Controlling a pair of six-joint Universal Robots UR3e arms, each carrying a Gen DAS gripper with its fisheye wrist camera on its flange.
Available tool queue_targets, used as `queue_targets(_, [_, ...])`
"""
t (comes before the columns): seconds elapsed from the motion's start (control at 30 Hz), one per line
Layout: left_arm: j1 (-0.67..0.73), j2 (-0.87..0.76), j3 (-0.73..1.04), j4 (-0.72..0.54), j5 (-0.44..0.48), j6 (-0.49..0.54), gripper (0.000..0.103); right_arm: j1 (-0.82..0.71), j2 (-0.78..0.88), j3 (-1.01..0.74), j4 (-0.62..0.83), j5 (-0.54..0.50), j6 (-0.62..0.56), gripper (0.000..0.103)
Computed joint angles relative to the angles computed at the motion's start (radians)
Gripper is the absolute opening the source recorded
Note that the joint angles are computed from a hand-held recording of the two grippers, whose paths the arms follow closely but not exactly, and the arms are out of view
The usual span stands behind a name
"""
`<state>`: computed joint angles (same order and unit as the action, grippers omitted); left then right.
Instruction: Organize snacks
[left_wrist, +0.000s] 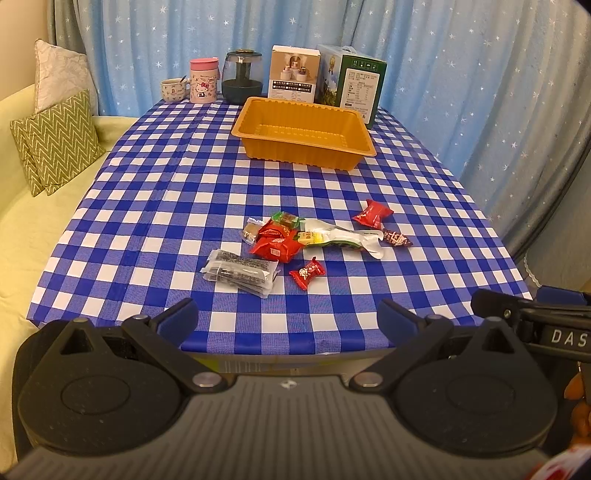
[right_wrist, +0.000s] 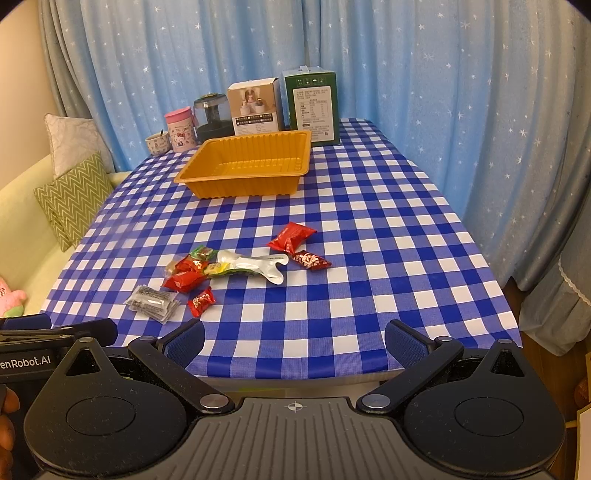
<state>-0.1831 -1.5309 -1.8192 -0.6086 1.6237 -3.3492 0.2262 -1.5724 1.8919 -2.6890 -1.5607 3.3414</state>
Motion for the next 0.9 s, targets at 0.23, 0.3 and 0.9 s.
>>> queue_targets(0.23, [-0.001,-0.002,0.002,0.0,0.002,0.0,0.102,0.0,0.001,0.0,0.0,0.0,0.0,0.103])
queue_targets(0.3, [0.0,-0.002,0.002,0.0,0.001,-0.001,0.102,0.002,0.0,-0.001,0.002,-0.001,0.002,0.103])
queue_targets(0.9, [0.064,-0.04,-0.039,0.05,-0.021,0.033,0.095,-0.005,0.09,0.02,-0.14,0.004,0.027,0.103])
